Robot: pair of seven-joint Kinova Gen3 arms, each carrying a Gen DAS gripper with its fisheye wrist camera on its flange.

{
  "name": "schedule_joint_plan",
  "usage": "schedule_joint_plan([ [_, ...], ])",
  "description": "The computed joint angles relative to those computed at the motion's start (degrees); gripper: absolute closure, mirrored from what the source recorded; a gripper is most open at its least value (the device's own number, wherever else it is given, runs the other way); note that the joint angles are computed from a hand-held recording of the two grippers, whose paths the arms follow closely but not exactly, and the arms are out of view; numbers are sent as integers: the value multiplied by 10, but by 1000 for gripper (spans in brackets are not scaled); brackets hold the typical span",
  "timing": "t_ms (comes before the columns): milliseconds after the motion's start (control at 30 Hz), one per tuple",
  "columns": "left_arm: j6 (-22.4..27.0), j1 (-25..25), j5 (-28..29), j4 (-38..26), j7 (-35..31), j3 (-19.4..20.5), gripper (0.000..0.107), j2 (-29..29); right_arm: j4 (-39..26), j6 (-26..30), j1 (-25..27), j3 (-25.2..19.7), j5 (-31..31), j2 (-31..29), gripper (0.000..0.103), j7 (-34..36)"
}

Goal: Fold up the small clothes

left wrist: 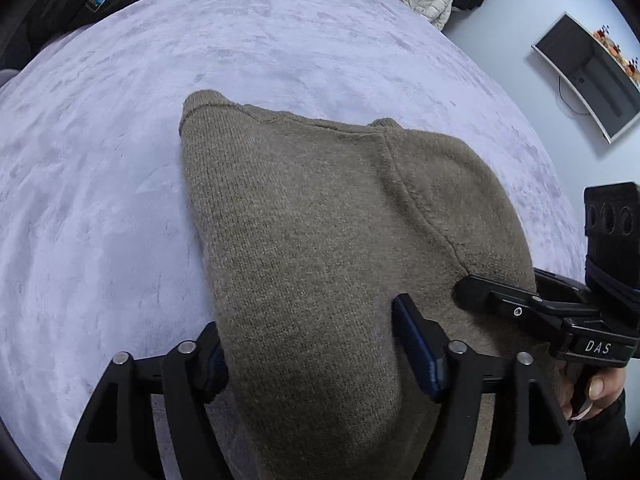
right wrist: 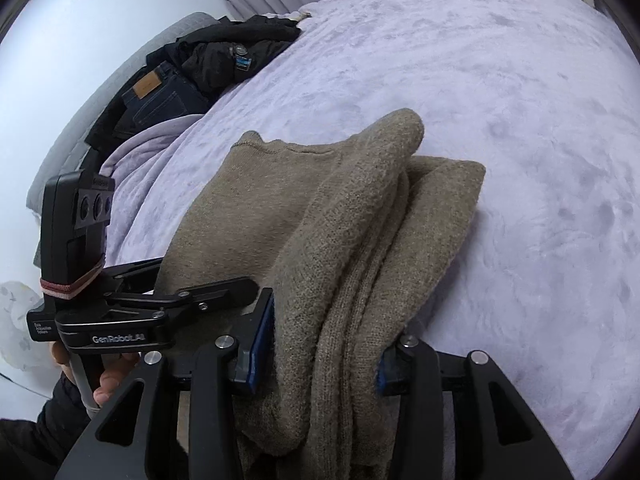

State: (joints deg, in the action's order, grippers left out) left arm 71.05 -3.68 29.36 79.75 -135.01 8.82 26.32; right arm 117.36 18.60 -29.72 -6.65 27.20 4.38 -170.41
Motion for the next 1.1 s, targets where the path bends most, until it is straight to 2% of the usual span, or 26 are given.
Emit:
schedule_joint_plan([
  [33, 13, -14, 5, -7, 2, 9, 31, 9, 10, -13, 18, -9, -9, 1, 43, -5],
  [100, 28, -22, 15, -13, -6, 3, 31, 11, 17, -10, 61, -50, 0, -3, 41, -39],
  [167, 18, -29, 17, -3, -18, -4, 31, -6, 9, 29, 67, -75, 41, -10, 41, -86],
  [267, 2, -45, 50, 22, -64, -23, 31, -43, -4, 99, 5, -51, 111, -25, 41, -134],
  [333, -5, -76, 70, 44, -109, -11, 31, -70, -10, 146, -41, -42, 158, -40, 41, -147],
  [400, -14, -97, 86, 70, -156, -5, 31, -101, -24, 192, -55, -73, 204, -49, 41, -146],
  [500, -43, -83, 100, 115, -223, -29, 31, -147, -46, 249, -71, -129, 246, -55, 41, -136],
  [600, -82, -69, 104, 169, -283, -46, 31, -188, -62, 259, -46, -200, 270, -40, 41, -107],
  [667, -97, -57, 99, 191, -305, -55, 31, -199, -68, 262, -40, -224, 278, -23, 41, -88],
  [767, -131, -29, 64, 209, -293, -68, 31, -195, -74, 259, -56, -209, 247, 6, 41, -52],
  [833, -121, -35, 57, 208, -283, -66, 28, -176, -72, 279, -63, -202, 231, 26, 41, -48],
  [867, -114, -45, 57, 207, -274, -60, 18, -166, -69, 288, -74, -188, 226, 39, 42, -53],
  [933, -128, -34, 55, 214, -254, -75, 5, -155, -47, 278, -74, -191, 242, 40, 42, -92],
  [1100, -105, -50, 44, 204, -214, -60, 4, -125, 13, 224, -87, -179, 319, 27, 41, -209],
])
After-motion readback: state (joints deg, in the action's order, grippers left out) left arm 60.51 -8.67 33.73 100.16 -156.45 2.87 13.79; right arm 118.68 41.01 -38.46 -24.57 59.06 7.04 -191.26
